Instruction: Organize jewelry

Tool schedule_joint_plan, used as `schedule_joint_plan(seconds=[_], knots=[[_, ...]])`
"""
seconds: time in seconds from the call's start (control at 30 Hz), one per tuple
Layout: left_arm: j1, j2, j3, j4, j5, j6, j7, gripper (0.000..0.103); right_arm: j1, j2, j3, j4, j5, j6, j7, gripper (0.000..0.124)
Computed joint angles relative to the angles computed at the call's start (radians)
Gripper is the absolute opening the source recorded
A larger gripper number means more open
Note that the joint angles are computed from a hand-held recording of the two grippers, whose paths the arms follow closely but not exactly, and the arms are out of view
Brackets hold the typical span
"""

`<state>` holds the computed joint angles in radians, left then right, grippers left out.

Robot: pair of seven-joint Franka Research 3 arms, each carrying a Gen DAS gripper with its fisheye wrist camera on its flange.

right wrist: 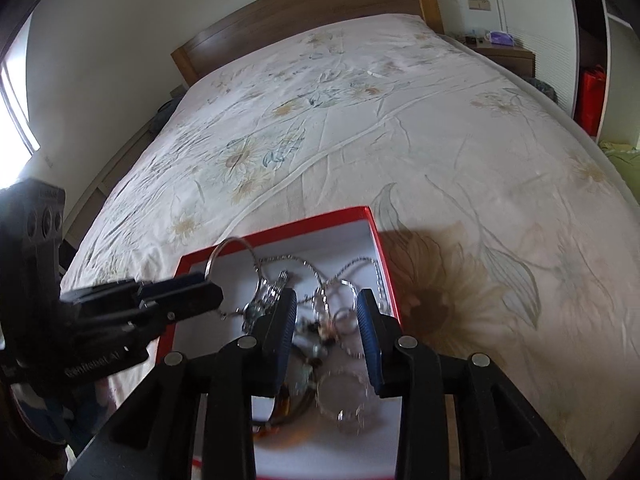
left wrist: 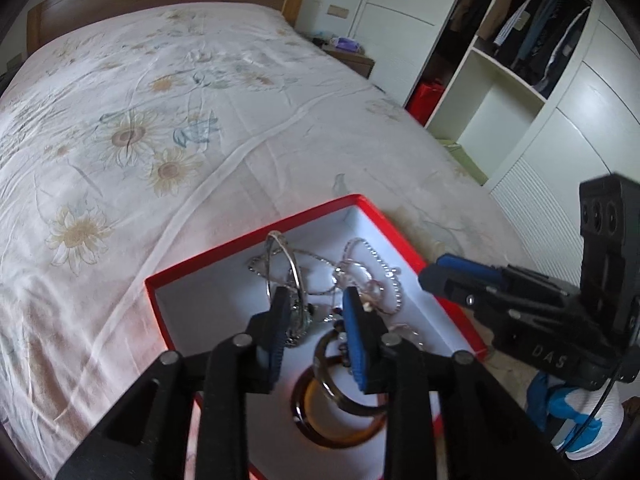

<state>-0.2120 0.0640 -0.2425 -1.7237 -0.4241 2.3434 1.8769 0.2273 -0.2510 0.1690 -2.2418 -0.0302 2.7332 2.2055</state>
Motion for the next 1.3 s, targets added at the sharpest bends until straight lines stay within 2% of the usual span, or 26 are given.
schedule_joint_plan(seconds=[0.2, 0.4, 0.47, 0.57, 0.67, 0.77, 1.03, 1.3], knots=[[0.005, -0.079, 0.018, -0.043, -0.049, -0.026, 0.025, 0.027, -0.013, -0.094, 0.037, -0.042, -0.032, -0.045, 0.065, 0.032], [0.002, -0.231, 0.074, -0.155, -0.073, -0.038, 0.028, 0.027, -0.024, -0.182, 0.090, -0.053, -0.068, -0.107, 0.127, 0.036], [0.000, -0.298, 0.092, -0.205, -0.046, -0.036, 0.011, 0.029, -0.027, -0.216, 0.115, -0.052, -0.085, -0.139, 0.156, 0.042], [-0.008, -0.401, 0.121, -0.277, -0.003, -0.038, -0.020, 0.037, -0.023, -0.262, 0.149, -0.045, -0.103, -0.190, 0.193, 0.043], [-0.019, -0.506, 0.151, -0.349, 0.030, -0.041, -0.052, 0.039, -0.016, -0.303, 0.190, -0.031, -0.130, -0.246, 0.234, 0.044], [-0.029, -0.606, 0.175, -0.419, 0.071, -0.048, -0.085, 0.041, -0.004, -0.333, 0.231, -0.015, -0.150, -0.296, 0.277, 0.051], [-0.039, -0.809, 0.217, -0.555, 0.185, -0.063, -0.185, 0.043, 0.019, -0.344, 0.338, 0.053, -0.230, -0.425, 0.411, 0.067], [-0.016, -0.933, 0.229, -0.656, 0.310, -0.053, -0.248, 0.043, 0.063, -0.260, 0.400, 0.153, -0.341, -0.554, 0.492, 0.086]])
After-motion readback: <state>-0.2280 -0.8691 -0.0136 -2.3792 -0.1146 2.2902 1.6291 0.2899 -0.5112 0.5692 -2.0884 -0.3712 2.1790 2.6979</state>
